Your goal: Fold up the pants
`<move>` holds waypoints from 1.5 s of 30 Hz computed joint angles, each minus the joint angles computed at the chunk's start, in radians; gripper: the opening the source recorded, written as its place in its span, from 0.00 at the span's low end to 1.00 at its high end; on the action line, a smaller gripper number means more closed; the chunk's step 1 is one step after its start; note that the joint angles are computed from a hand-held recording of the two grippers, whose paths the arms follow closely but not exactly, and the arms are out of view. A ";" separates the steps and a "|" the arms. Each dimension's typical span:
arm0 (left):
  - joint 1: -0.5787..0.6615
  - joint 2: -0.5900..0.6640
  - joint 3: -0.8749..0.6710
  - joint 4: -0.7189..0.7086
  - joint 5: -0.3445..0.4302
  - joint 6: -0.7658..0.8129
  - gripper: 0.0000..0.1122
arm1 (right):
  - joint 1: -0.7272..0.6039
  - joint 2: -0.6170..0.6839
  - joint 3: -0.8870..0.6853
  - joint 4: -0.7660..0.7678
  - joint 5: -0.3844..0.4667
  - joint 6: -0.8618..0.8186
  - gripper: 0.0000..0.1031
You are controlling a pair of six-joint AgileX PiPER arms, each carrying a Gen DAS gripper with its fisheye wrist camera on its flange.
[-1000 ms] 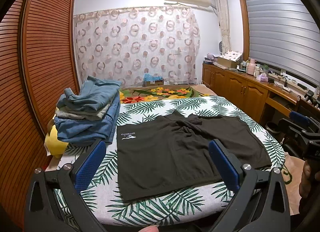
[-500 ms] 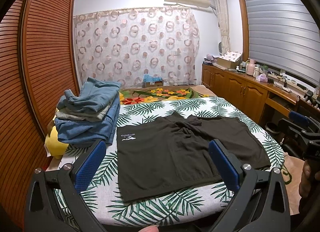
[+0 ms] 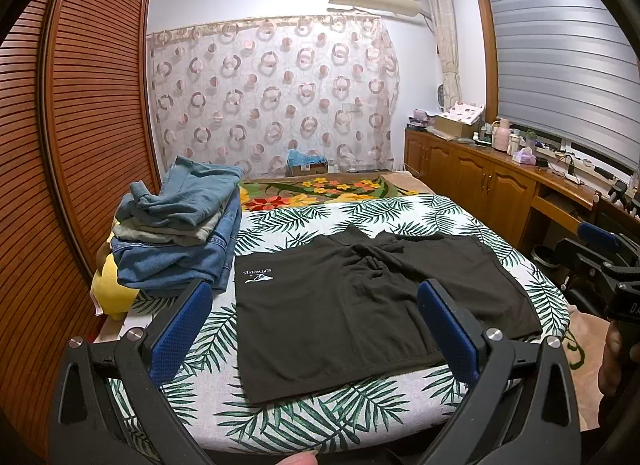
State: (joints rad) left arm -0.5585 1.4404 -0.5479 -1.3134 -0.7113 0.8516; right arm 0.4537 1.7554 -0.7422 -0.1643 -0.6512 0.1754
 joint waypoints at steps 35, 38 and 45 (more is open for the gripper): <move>0.241 0.156 0.038 0.341 0.191 -0.283 0.91 | -0.010 0.049 -0.128 -0.077 0.189 0.038 1.00; 0.271 0.160 0.050 0.404 0.209 -0.328 0.91 | -0.010 0.051 -0.142 -0.099 0.220 0.054 1.00; 0.350 0.187 0.076 0.564 0.248 -0.454 0.88 | -0.009 0.074 -0.205 -0.168 0.321 0.107 1.00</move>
State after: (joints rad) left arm -0.2090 1.6273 -0.4716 -0.7494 -0.4636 0.3971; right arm 0.4442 1.8294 -0.9468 -0.3319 -0.3306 0.2824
